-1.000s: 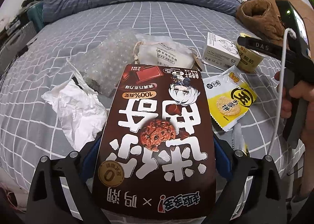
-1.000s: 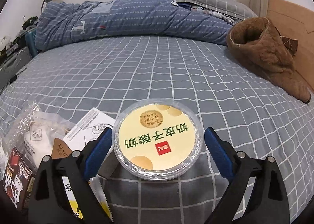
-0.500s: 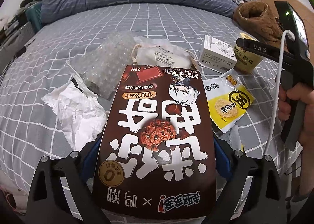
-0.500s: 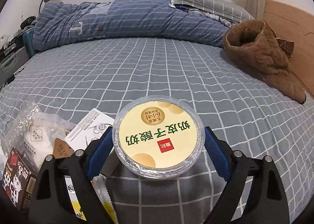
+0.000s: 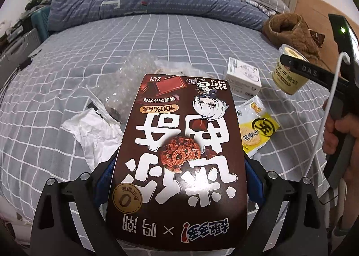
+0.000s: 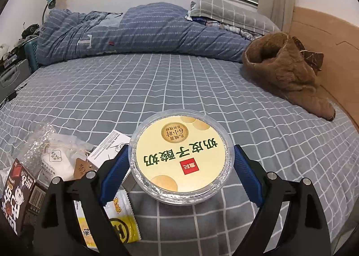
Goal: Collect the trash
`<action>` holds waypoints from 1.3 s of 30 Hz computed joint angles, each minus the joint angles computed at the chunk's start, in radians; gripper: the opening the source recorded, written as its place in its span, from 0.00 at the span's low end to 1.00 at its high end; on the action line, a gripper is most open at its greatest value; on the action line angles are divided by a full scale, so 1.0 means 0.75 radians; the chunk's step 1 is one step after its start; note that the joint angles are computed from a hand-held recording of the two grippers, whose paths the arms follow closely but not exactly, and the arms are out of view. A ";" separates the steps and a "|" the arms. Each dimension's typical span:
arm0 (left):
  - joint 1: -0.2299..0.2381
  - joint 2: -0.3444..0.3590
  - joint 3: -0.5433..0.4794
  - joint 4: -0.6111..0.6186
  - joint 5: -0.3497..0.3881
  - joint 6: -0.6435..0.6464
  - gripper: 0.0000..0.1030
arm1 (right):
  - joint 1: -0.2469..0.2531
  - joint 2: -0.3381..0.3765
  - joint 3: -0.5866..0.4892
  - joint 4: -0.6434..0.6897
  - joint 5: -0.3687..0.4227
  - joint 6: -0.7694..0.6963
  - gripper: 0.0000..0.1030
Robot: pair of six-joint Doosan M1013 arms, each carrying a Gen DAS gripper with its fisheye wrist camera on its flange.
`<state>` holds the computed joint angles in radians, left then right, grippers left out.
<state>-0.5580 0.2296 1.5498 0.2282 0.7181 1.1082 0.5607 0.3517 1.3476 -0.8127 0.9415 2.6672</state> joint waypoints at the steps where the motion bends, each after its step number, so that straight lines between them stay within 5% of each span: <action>1: -0.001 -0.003 0.000 0.005 -0.003 -0.003 0.88 | 0.004 -0.003 0.000 -0.005 0.006 0.005 0.83; 39: -0.038 -0.184 0.084 0.107 -0.007 -0.105 0.88 | 0.309 -0.204 0.142 -0.172 0.166 0.243 0.83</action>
